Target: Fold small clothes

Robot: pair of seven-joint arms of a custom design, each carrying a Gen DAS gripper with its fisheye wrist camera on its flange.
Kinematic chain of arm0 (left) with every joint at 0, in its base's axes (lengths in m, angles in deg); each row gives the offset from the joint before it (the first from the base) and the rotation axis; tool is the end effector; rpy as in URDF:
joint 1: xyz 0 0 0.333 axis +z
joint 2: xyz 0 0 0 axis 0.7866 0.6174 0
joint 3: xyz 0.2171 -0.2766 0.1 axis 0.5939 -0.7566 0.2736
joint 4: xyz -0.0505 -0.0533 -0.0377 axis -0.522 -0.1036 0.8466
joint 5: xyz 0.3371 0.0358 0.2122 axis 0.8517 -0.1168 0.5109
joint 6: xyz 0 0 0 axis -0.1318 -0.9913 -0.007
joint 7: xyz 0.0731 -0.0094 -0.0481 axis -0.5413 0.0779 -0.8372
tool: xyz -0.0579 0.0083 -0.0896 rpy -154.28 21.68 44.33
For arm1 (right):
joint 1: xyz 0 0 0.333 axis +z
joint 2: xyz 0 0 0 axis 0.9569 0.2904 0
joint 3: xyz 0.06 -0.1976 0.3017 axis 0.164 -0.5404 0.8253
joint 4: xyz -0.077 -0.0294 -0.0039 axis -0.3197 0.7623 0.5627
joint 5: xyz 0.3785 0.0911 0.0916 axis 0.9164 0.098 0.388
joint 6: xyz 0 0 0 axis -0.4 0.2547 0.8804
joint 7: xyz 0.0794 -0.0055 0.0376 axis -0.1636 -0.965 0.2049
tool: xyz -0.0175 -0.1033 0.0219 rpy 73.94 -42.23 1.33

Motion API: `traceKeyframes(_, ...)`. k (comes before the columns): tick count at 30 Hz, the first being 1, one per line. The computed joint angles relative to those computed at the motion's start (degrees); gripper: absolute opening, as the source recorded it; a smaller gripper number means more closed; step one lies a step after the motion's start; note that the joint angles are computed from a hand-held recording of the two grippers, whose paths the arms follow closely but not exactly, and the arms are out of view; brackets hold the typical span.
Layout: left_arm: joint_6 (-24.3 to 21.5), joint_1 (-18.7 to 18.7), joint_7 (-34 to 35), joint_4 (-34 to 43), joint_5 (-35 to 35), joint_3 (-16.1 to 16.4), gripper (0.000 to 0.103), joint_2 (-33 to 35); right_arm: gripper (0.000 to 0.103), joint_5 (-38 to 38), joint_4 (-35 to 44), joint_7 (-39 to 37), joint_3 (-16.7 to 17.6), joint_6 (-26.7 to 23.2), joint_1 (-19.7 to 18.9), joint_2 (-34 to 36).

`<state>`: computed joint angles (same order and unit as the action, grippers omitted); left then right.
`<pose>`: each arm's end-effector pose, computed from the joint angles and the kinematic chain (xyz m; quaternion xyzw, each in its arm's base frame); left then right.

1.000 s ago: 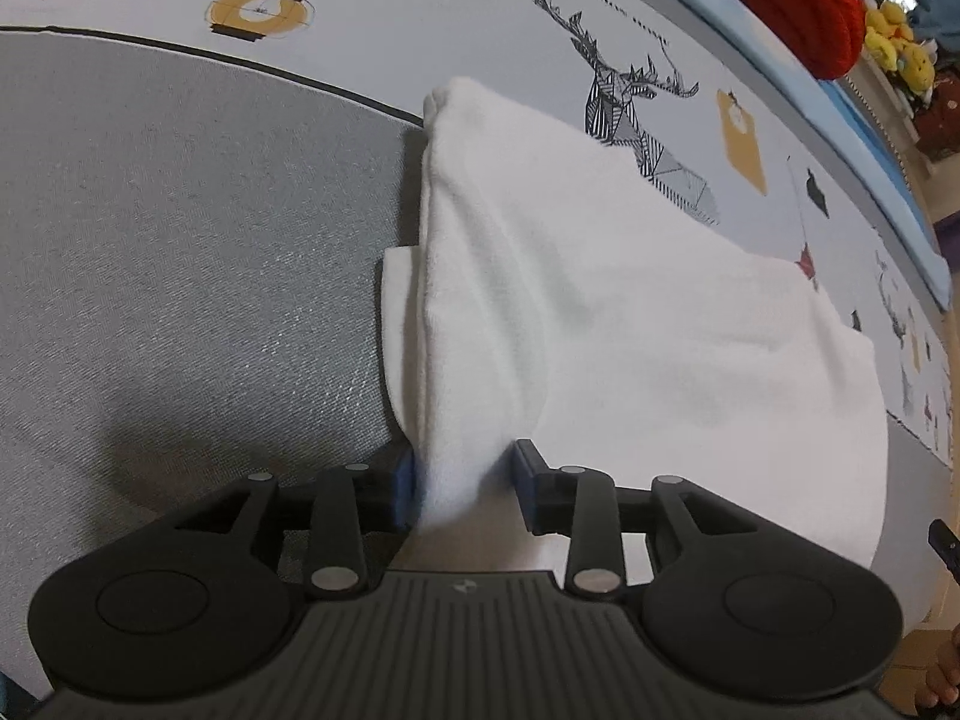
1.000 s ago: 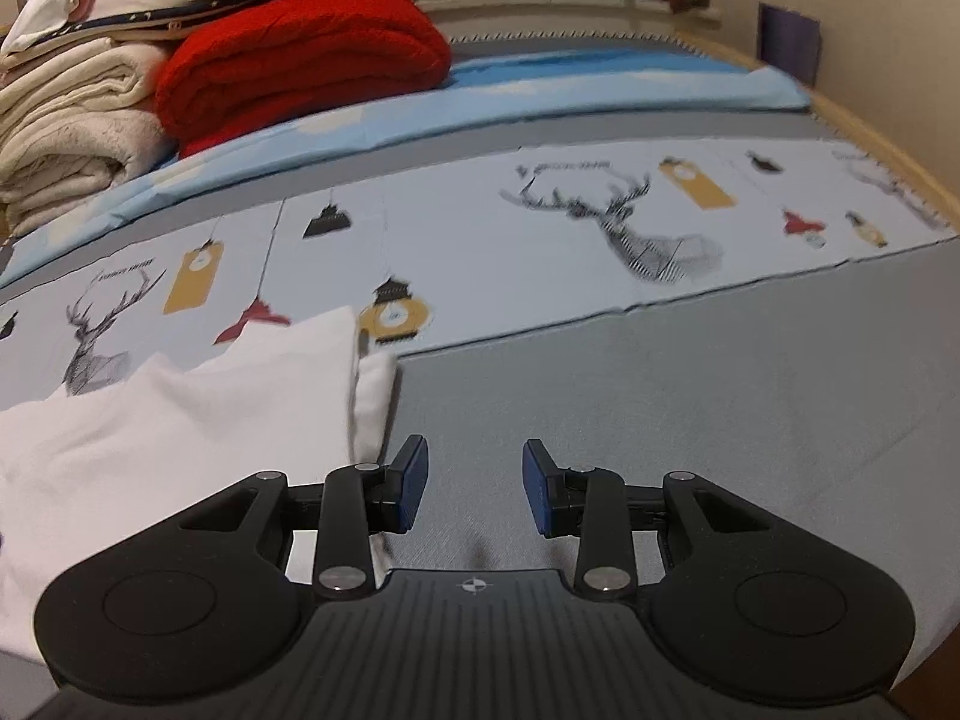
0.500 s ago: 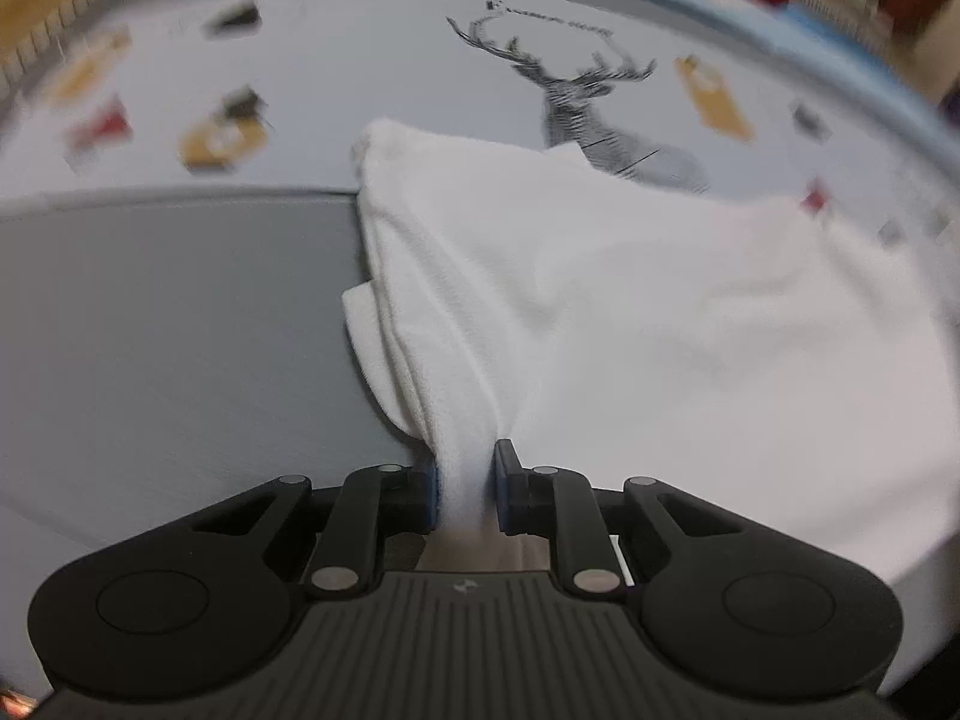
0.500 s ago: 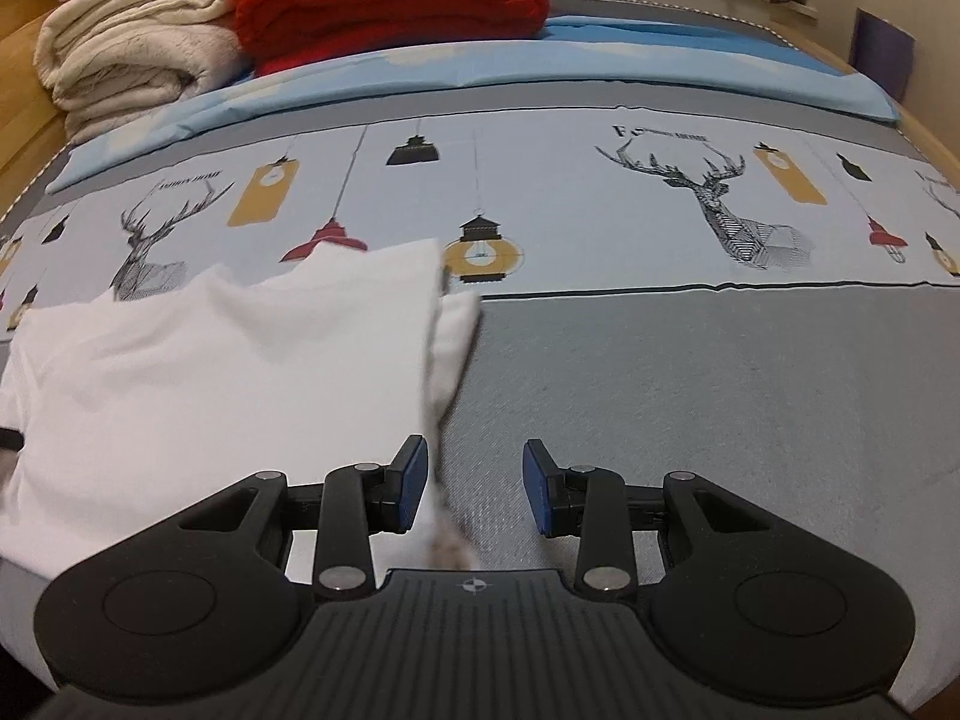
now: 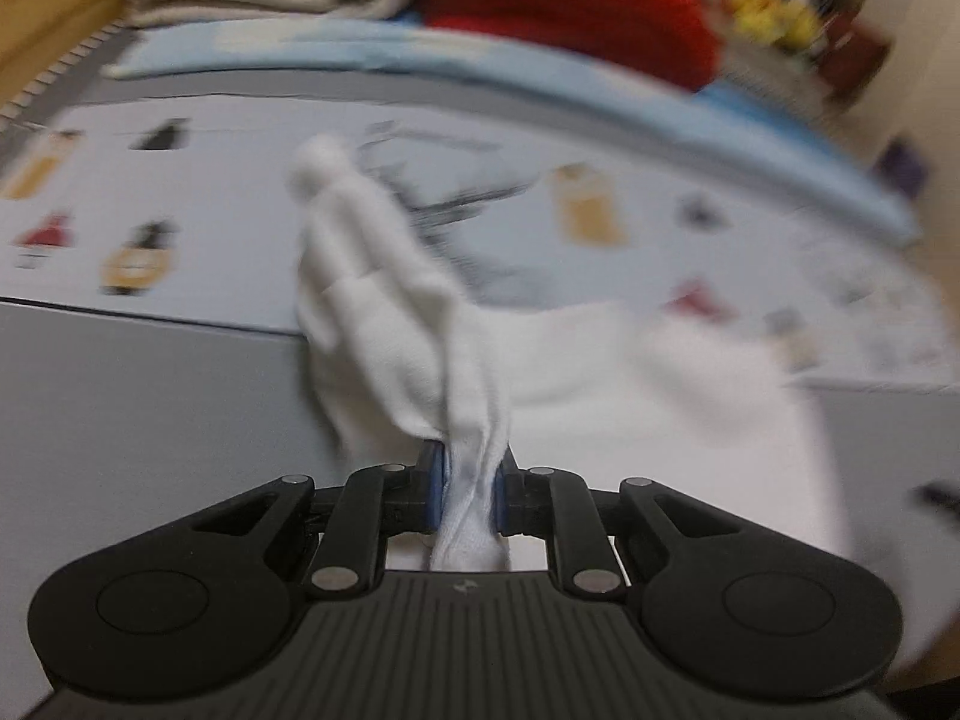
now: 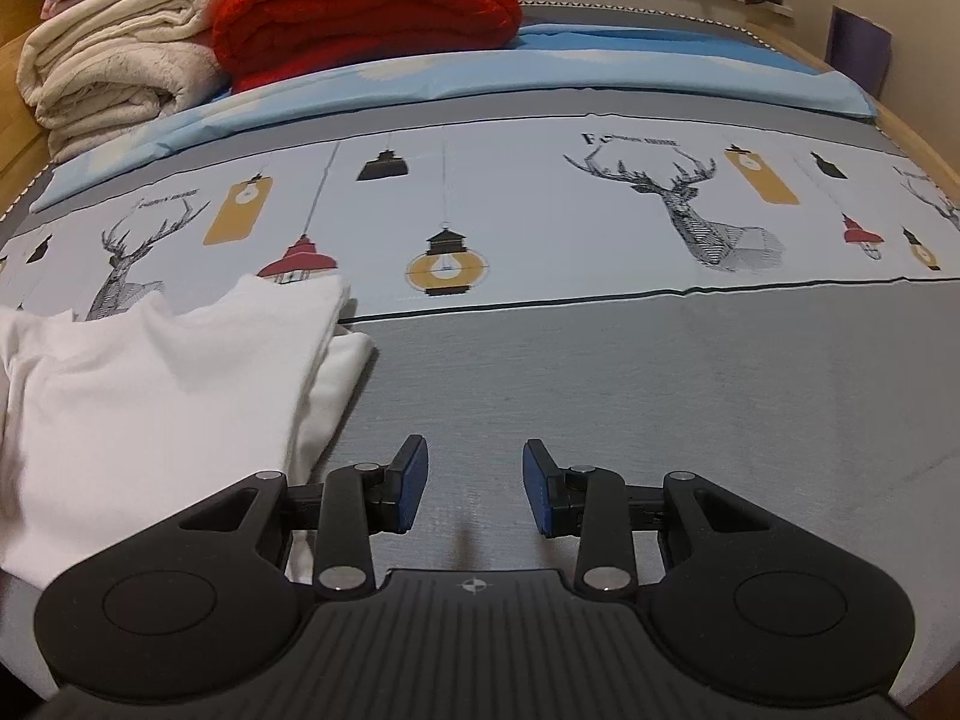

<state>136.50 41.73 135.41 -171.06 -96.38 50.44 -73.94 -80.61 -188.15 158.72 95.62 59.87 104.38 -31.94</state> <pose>0.5389 -0.1954 0.4789 -0.6365 0.7100 -0.2858 0.0957 0.4323 0.3838 0.4562 -0.5959 0.7427 -0.2250 0.2068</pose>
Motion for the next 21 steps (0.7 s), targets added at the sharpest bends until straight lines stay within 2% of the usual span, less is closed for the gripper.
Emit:
traceKeyframes(1, -0.2, -0.8, 6.4, 1.0, -9.2, -0.9, 0.016, 0.2, 0.036, 0.1, -0.3, 0.3, 0.0, -0.1, 0.0, -0.3)
traceKeyframes(2, -0.6, -1.4, 9.9, 2.0, -14.5, -1.5, 0.016, 0.4, 0.036, 0.0, -0.6, 0.7, 0.0, -0.1, -0.1, -0.6)
traceKeyframes(5, -1.6, -3.5, 16.3, 6.1, -24.9, -3.7, 0.016, 2.9, 0.036, -0.8, -1.4, 2.5, 0.0, 0.3, -0.3, -1.4)
traceKeyframes(8, -3.4, -5.2, 20.0, 10.1, -31.8, -6.0, 0.019, 5.9, 0.036, -0.8, -1.9, 2.3, 0.3, 0.5, -0.5, -1.9)
traceKeyframes(10, -6.2, -5.4, 23.9, 12.7, -38.7, -7.7, 0.024, 7.8, 0.036, -0.6, -2.1, 2.0, 0.4, 0.5, -0.6, -2.1)
traceKeyframes(11, -9.6, -4.6, 27.3, 14.1, -43.9, -8.5, 0.028, 8.5, 0.036, -0.7, -2.3, 2.3, 0.4, 0.6, -0.7, -2.3)
traceKeyframes(12, -12.5, -4.0, 30.3, 14.9, -48.2, -8.8, 0.041, 9.0, 0.036, -0.9, -2.3, 2.6, 0.4, 0.7, -0.8, -2.3)
traceKeyframes(13, -12.9, -4.0, 33.0, 15.0, -51.2, -8.8, 0.047, 8.9, 0.036, -1.2, -2.5, 3.1, 0.4, 1.0, -0.9, -2.4)
traceKeyframes(15, -9.5, -5.1, 34.0, 14.1, -49.5, -7.7, 0.047, 8.1, 0.036, -1.8, -2.8, 4.2, 0.4, 1.6, -1.1, -2.7)
traceKeyframes(16, -8.4, -5.4, 31.8, 13.4, -46.3, -6.8, 0.047, 7.6, 0.036, -2.0, -2.9, 4.9, 0.4, 2.2, -1.3, -2.8)
traceKeyframes(18, -8.6, -5.5, 24.9, 12.0, -40.3, -5.0, 0.046, 6.9, 0.036, -2.7, -3.1, 6.2, 0.2, 3.9, -1.6, -2.7)
traceKeyframes(21, -10.2, -4.8, 18.6, 9.5, -31.8, -3.3, 0.046, 5.8, 0.036, -3.9, -2.2, 8.4, 0.0, 6.8, -2.0, -1.3)
